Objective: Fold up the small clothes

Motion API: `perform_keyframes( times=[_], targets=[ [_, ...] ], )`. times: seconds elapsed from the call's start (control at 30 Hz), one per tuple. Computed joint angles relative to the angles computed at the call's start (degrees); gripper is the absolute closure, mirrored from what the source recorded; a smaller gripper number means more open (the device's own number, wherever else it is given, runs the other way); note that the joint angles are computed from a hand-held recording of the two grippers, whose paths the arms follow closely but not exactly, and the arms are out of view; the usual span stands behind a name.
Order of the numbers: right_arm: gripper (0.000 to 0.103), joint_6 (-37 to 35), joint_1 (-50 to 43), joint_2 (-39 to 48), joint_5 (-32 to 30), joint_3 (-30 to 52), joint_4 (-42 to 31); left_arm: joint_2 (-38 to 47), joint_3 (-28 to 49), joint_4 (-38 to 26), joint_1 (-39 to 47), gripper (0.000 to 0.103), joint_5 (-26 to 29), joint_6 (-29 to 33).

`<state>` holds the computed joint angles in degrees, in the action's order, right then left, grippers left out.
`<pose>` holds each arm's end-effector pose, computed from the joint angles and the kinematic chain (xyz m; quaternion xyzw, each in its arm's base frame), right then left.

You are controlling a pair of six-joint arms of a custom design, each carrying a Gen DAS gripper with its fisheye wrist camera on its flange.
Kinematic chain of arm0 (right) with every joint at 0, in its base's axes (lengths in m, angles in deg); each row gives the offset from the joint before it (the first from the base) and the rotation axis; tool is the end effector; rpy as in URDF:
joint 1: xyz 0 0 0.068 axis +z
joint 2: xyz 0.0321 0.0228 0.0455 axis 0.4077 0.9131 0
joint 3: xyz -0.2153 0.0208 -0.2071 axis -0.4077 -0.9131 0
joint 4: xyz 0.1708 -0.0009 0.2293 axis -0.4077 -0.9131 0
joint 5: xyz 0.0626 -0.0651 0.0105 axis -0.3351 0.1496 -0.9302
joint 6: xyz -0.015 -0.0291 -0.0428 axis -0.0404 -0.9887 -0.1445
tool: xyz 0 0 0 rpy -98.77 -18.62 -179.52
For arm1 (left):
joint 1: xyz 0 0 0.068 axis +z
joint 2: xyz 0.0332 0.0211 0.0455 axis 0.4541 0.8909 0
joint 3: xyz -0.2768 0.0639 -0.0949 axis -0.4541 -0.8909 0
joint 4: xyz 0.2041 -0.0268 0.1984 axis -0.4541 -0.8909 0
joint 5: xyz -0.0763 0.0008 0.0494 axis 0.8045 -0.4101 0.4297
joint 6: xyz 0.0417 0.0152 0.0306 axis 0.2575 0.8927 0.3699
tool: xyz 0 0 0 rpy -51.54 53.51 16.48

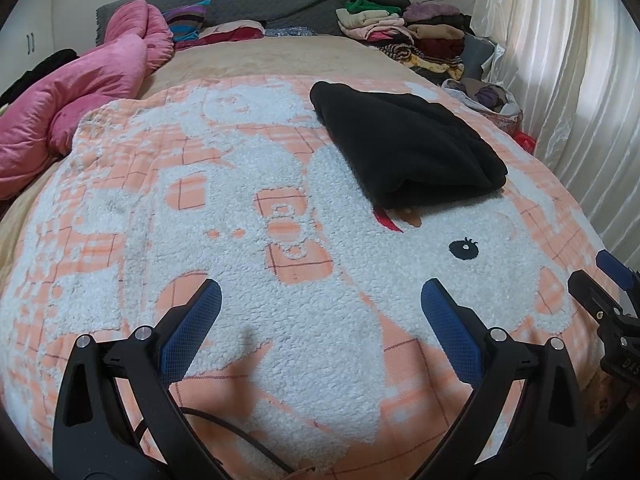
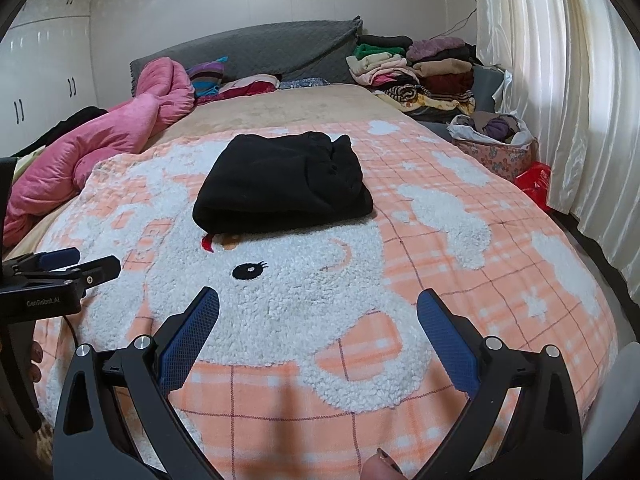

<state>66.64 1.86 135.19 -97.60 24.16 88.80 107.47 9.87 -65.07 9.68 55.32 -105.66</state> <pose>0.2411 -0.0787 0.1044 -0.1046 0.8867 0.0828 0.4428 0.2475 -0.0705 0.1064 -0.0404 0.9269 -0.0296 0.3719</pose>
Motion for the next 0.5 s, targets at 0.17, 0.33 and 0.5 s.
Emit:
perform_keyframes(
  times=[0.17, 0.33, 0.5],
  targets=[
    [0.004, -0.17, 0.05, 0.07, 0.05, -0.03, 0.13, -0.04, 0.17, -0.59, -0.01, 0.009, -0.25, -0.11],
    [0.004, -0.30, -0.11, 0.47, -0.03, -0.13, 0.45, -0.12, 0.01, -0.51, 0.10, 0.009, -0.27, 0.02],
    [0.004, -0.37, -0.06, 0.47, 0.09, -0.12, 0.42, -0.17, 0.11, -0.71, -0.05, 0.009, -0.48, -0.05]
  ],
)
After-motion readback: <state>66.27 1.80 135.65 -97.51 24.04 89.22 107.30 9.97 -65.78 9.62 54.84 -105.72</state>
